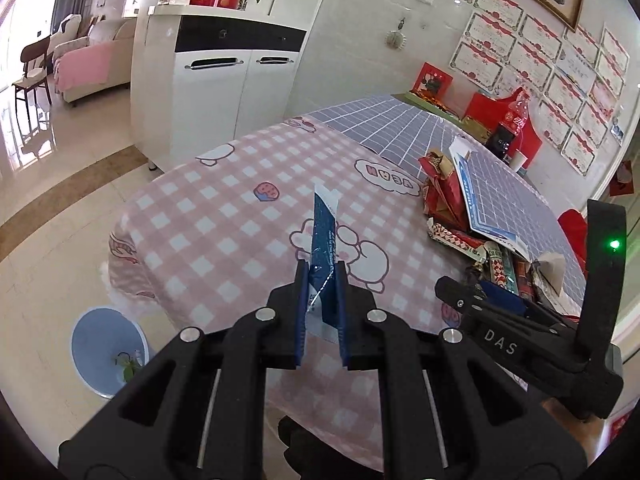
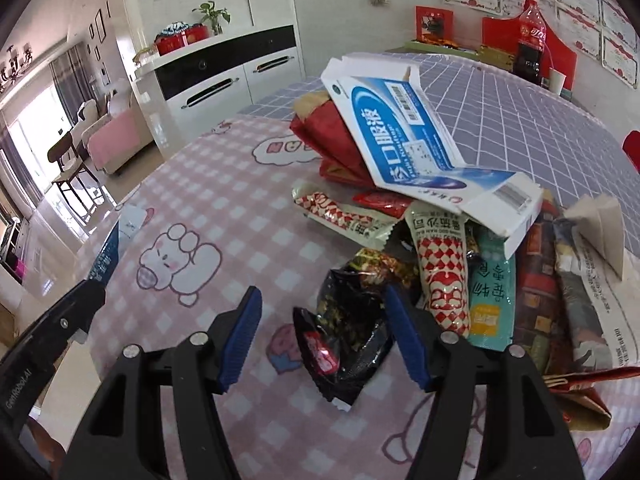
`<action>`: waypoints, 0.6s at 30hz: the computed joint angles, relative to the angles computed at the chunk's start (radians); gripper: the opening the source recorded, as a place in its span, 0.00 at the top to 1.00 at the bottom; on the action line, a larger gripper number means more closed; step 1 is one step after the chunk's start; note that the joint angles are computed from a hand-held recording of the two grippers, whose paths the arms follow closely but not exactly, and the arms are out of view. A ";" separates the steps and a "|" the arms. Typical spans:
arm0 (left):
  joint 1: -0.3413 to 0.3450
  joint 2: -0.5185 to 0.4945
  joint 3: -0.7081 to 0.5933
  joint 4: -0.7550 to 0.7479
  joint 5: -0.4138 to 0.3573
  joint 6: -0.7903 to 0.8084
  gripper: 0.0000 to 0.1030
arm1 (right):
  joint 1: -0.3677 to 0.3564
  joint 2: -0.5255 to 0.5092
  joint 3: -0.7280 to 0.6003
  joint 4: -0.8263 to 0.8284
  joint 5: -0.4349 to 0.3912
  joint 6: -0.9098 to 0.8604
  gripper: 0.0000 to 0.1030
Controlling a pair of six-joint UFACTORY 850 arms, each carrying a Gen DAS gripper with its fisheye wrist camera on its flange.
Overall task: Collect trash
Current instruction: 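Grasp the black snack wrapper with the right gripper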
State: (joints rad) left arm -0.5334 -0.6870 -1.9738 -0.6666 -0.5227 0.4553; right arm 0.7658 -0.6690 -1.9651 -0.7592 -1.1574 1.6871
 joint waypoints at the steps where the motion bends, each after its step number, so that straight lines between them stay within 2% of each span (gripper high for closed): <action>1: 0.001 0.003 0.004 -0.010 -0.002 0.011 0.88 | -0.001 0.001 0.003 0.001 -0.002 -0.001 0.44; 4: 0.006 0.015 0.021 -0.035 0.000 0.039 0.88 | 0.000 0.008 0.015 0.001 -0.015 0.003 0.59; 5: 0.006 0.020 0.027 -0.040 0.002 0.044 0.88 | 0.000 0.019 0.031 -0.002 -0.010 0.008 0.60; 7: 0.009 0.033 0.045 -0.057 0.007 0.062 0.88 | 0.005 0.028 0.043 -0.005 -0.012 0.002 0.72; 10: 0.014 0.050 0.066 -0.086 0.006 0.086 0.88 | 0.020 0.025 0.037 -0.026 -0.035 -0.009 0.80; 18: 0.033 0.125 0.156 -0.154 0.030 0.145 0.88 | 0.059 0.047 0.041 -0.088 0.088 0.013 0.85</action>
